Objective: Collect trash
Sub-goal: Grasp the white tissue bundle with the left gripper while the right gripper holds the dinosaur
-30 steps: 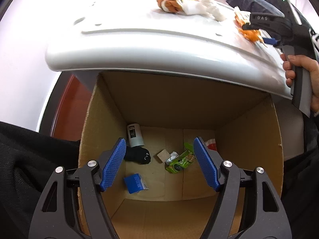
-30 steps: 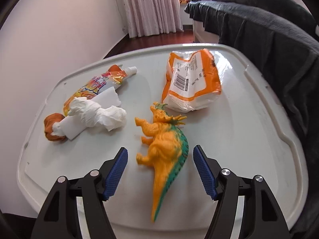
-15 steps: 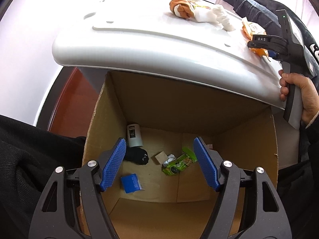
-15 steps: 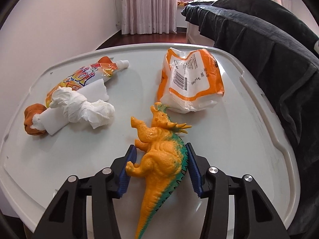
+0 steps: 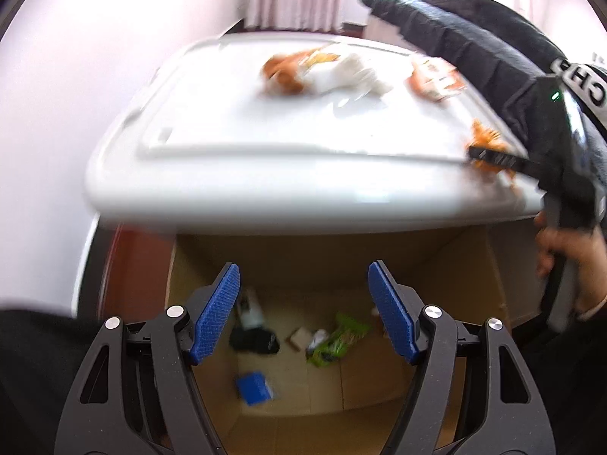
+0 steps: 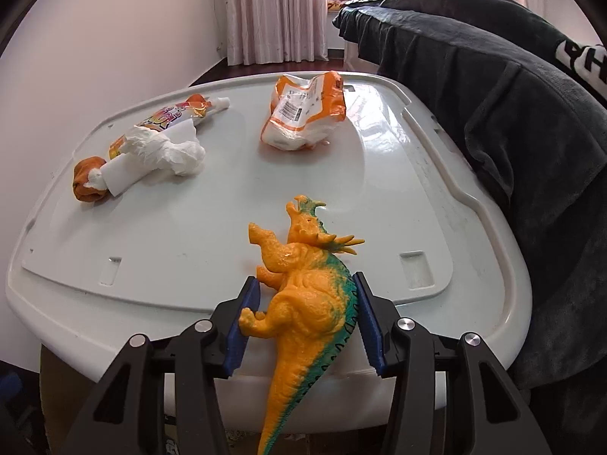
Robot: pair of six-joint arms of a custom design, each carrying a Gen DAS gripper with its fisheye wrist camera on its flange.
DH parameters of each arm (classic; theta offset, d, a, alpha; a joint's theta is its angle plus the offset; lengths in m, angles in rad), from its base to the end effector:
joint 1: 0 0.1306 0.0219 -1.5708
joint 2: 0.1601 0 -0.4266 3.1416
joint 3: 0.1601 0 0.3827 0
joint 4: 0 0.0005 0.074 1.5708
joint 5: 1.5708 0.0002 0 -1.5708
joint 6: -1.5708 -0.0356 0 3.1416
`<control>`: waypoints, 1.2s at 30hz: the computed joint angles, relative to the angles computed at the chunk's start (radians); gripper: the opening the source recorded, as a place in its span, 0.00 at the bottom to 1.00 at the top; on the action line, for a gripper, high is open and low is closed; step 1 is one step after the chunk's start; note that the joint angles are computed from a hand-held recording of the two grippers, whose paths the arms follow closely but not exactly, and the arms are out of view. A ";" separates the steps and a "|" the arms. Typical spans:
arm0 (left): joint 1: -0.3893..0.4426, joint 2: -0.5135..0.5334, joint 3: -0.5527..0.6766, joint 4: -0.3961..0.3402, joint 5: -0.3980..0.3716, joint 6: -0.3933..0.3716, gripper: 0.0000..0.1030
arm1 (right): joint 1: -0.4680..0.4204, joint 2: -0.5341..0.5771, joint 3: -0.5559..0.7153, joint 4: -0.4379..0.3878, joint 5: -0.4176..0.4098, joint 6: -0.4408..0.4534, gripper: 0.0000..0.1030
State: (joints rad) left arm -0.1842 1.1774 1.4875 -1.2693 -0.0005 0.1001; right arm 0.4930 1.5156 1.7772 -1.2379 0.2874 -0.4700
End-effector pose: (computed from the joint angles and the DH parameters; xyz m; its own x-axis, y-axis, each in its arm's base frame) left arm 0.3445 -0.0647 0.5726 -0.8191 0.0510 -0.5713 0.1015 0.9932 -0.0570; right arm 0.4425 0.2257 0.5641 -0.7929 0.0671 -0.6057 0.0506 0.9977 0.0443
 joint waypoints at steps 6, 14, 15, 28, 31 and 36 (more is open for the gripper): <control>-0.050 0.163 0.199 0.069 0.003 -0.260 0.67 | -0.013 0.002 0.007 -0.005 -0.031 0.008 0.47; -0.062 0.357 0.366 0.144 -0.088 -0.642 0.67 | -0.038 0.009 0.029 -0.054 -0.027 -0.028 0.47; -0.063 0.373 0.377 0.154 -0.084 -0.674 0.67 | -0.040 0.009 0.030 -0.057 -0.027 -0.032 0.47; -0.122 0.529 0.470 0.220 -0.113 -0.959 0.67 | -0.056 0.006 0.030 -0.062 -0.054 -0.056 0.48; -0.122 0.549 0.482 0.203 -0.127 -0.963 0.60 | -0.056 0.005 0.029 -0.062 -0.055 -0.060 0.48; -0.112 0.543 0.450 0.252 -0.127 -0.915 0.44 | -0.057 0.004 0.027 -0.060 -0.053 -0.057 0.48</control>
State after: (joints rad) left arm -0.2965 1.7209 1.9374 -1.0178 -0.1273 -0.8150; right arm 0.4358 1.5192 1.8040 -1.2976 0.2340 -0.5267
